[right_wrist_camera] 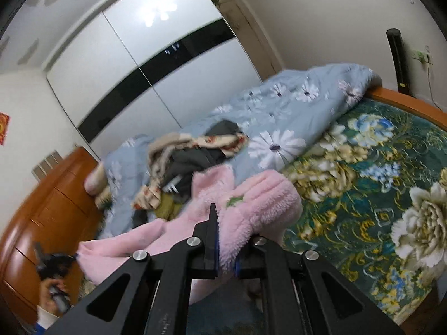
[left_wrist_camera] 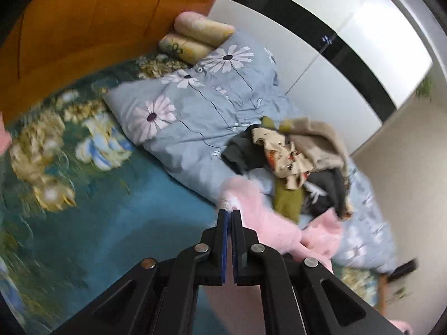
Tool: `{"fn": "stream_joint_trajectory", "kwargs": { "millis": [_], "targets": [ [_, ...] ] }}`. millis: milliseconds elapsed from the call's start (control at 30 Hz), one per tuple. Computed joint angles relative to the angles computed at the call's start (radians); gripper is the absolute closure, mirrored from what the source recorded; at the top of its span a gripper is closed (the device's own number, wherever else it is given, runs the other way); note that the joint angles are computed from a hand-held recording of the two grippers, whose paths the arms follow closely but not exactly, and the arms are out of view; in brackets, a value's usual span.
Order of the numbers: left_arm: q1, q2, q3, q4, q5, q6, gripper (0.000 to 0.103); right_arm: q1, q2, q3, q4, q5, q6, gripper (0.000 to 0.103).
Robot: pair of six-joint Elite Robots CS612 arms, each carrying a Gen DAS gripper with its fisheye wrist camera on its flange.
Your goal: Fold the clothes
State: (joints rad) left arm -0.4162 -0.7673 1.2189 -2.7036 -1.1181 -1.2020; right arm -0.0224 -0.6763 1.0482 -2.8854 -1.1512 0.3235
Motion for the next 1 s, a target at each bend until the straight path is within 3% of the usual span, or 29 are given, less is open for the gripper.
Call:
{"fn": "stream_joint_trajectory", "kwargs": {
  "millis": [133,233,400,433,467,533,600,667,767,900,1000],
  "targets": [
    [0.022,0.076,-0.098,0.103,-0.178,0.023,0.100,-0.005,0.021,-0.011,0.072,-0.080,0.056,0.096],
    [0.035,0.195,-0.260,0.191,-0.310,0.063,0.100,-0.019,0.042,-0.046,0.127,-0.143,0.096,0.096],
    [0.032,0.288,-0.386,0.240,-0.452,0.090,0.095,-0.036,0.073,-0.113,0.211,-0.233,0.110,0.096],
    [0.034,0.283,-0.363,0.189,-0.479,0.080,0.089,-0.038,0.075,-0.118,0.222,-0.248,0.105,0.096],
    [0.035,0.276,-0.332,0.116,-0.503,0.070,0.073,-0.039,0.077,-0.122,0.233,-0.258,0.101,0.096],
    [0.035,0.240,-0.247,0.038,-0.473,0.050,0.054,-0.042,0.086,-0.136,0.256,-0.267,0.099,0.096],
    [0.033,0.181,-0.132,0.009,-0.401,-0.003,0.053,-0.045,0.095,-0.147,0.276,-0.273,0.098,0.096],
    [0.036,0.149,-0.046,-0.010,-0.382,-0.092,0.053,-0.047,0.101,-0.156,0.286,-0.283,0.093,0.096],
    [0.043,0.127,0.052,-0.053,-0.411,-0.227,0.055,-0.048,0.111,-0.169,0.290,-0.293,0.105,0.096],
    [0.038,0.160,0.061,-0.176,-0.449,-0.267,0.055,-0.047,0.121,-0.186,0.314,-0.296,0.137,0.096],
    [0.035,0.194,0.013,-0.182,-0.467,-0.252,0.055,-0.044,0.114,-0.180,0.318,-0.302,0.128,0.096]
  ]
}}
